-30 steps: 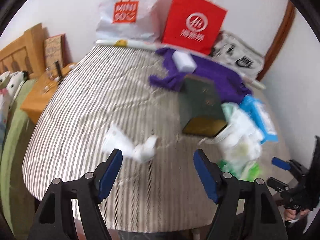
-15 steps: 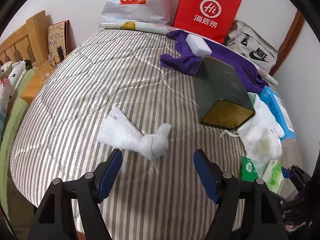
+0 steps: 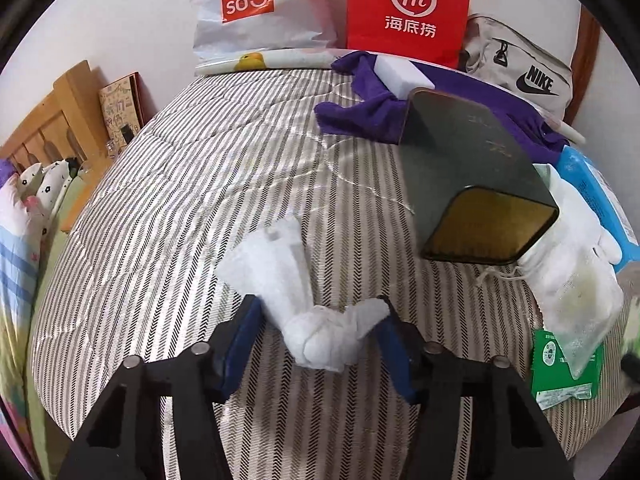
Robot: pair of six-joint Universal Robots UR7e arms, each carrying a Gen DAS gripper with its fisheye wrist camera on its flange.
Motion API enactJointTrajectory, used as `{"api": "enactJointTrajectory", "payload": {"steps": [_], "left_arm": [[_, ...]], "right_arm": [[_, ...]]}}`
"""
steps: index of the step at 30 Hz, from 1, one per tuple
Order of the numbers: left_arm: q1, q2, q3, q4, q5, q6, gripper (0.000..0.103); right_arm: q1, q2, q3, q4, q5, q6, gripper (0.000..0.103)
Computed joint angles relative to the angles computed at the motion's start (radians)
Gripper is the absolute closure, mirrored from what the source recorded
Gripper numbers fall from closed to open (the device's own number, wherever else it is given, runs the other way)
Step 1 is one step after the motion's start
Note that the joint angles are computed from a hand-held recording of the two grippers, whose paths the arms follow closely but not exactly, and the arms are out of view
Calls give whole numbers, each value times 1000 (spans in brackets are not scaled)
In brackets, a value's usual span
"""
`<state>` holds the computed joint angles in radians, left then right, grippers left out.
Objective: Organize soft objects
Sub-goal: 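Grasp the white crumpled cloth with the left tool while the right tool grasps the green tissue pack, then lift the white cloth with the left tool while the right tool lifts the green tissue pack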
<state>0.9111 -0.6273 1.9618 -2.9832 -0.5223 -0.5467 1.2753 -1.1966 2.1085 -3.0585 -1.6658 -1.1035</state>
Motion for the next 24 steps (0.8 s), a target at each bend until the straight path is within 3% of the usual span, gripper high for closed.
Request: {"api": "enactJointTrajectory", "payload": {"steps": [7,9,14,19,24], "left_arm": [[-18,4,8,-11,-32,-11,62],[-22,2,14,-26,-63,0,69],[-33,-3,36,-90,-150,9,71],[-70,-7,56,-110,-149,-1,71],[-108,-25,70,-112,-143,-3,71]], "right_arm": [[-28,-17,-43,29,11,100,46],[-32,-25,-46,47,22,120,46],[-37,-39,-42,55,37,146,46],[-38,-58,-24,40,33,160,46],[-46,-87,-29,87,44,231,46]]}}
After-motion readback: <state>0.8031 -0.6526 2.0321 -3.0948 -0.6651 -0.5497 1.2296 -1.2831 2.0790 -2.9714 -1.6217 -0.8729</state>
